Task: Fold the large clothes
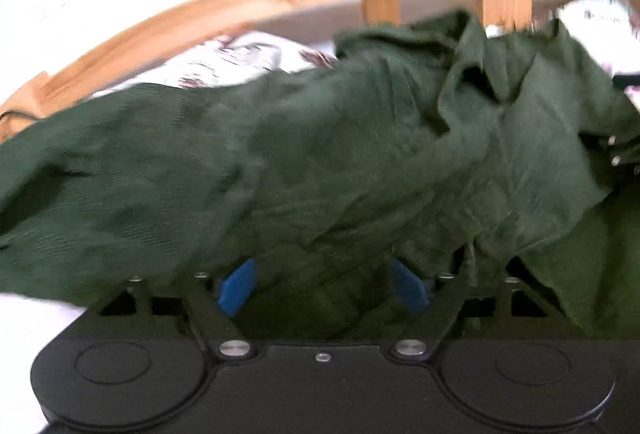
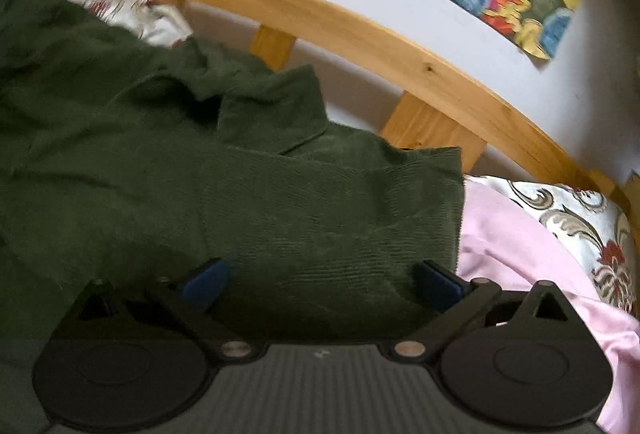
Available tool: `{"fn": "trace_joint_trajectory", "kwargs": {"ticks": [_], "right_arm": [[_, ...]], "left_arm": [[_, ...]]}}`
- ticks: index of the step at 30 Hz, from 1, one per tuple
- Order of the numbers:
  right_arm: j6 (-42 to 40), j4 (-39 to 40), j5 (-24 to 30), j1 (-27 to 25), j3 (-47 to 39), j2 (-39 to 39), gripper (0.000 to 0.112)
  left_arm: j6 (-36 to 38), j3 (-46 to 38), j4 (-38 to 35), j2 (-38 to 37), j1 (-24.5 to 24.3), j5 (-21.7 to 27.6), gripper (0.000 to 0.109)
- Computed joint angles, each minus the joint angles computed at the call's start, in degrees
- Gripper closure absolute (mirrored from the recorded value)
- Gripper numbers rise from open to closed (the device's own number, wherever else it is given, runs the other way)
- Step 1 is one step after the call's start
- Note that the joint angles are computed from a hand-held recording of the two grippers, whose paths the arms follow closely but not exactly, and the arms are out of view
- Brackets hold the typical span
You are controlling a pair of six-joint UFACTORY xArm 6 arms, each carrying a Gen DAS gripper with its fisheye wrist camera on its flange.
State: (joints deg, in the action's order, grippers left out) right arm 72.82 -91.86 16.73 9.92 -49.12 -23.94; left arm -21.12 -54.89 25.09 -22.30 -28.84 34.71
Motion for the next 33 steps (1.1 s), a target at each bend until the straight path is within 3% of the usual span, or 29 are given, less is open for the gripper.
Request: {"fn": "trace_joint_trajectory", "kwargs": {"ticks": [2, 5, 7, 9, 11, 13, 16, 18, 22, 24, 26, 27, 28, 31, 33], "right_arm": [[6.0, -6.1, -1.1, 0.6, 0.8, -2.2, 0.01], [15.2, -15.5, -0.4, 3.5, 1.8, -4.5, 0.01], [23.7, -22.7, -2.3, 5.2, 1.6, -5.4, 0.01], [29.3, -27.1, -5.5, 6.1, 0.2, -4.9, 0.01], [30.5, -27.9, -8.6, 6.8, -1.6, -3.8, 0.01], [34.0, -32.4, -12.0, 7.2, -3.8, -2.5, 0.01], [38.6, -39.2, -12.7, 9.0, -5.6, -1.3, 0.01], [37.9, -39.6, -12.5, 10.0, -5.4, -1.0, 0.01], [30.7, -32.3, -10.5, 11.4, -2.0, -2.8, 0.01], [27.6, -29.3, -10.8, 11.5, 0.3, -4.3, 0.01], [23.7, -25.4, -11.1, 10.9, 2.4, -5.7, 0.01], [22.2, -23.7, -11.2, 10.6, 3.6, -6.5, 0.01], [21.4, -22.7, -11.4, 10.2, 4.5, -7.1, 0.01], [19.6, -19.4, -11.8, 9.2, 6.7, -8.5, 0.01], [18.6, -17.0, -12.1, 8.6, 7.8, -9.1, 0.01]], "left_arm": [[-3.4, 2.5, 4.9, -5.1, 0.9, 0.9, 0.018], [-14.5, 6.9, 19.7, -12.8, 1.4, 4.5, 0.008], [-21.9, 9.2, 30.3, -17.5, -0.1, 12.5, 0.008], [-24.6, 10.7, 39.8, -20.6, -2.0, 21.4, 0.007], [-24.2, 12.2, 48.2, -22.8, -2.2, 27.9, 0.006], [-21.4, 13.5, 53.8, -24.3, 0.0, 30.3, 0.006], [-14.1, 13.9, 58.4, -23.4, 6.6, 29.3, 0.006], [-10.9, 13.0, 59.4, -21.1, 10.7, 29.0, 0.007], [-7.0, 11.6, 57.8, -19.2, 15.8, 28.0, 0.022], [-6.0, 10.4, 56.0, -18.2, 15.9, 28.2, 0.043], [-6.5, 10.1, 57.6, -17.3, 16.0, 29.4, 0.089], [-6.7, 9.4, 58.2, -16.7, 15.3, 30.4, 0.097], [-6.0, 8.7, 57.8, -16.4, 14.6, 30.6, 0.103], [-2.6, 6.5, 55.6, -16.6, 10.5, 34.2, 0.105], [2.5, 2.3, 50.2, -16.3, 6.4, 38.3, 0.105]]}}
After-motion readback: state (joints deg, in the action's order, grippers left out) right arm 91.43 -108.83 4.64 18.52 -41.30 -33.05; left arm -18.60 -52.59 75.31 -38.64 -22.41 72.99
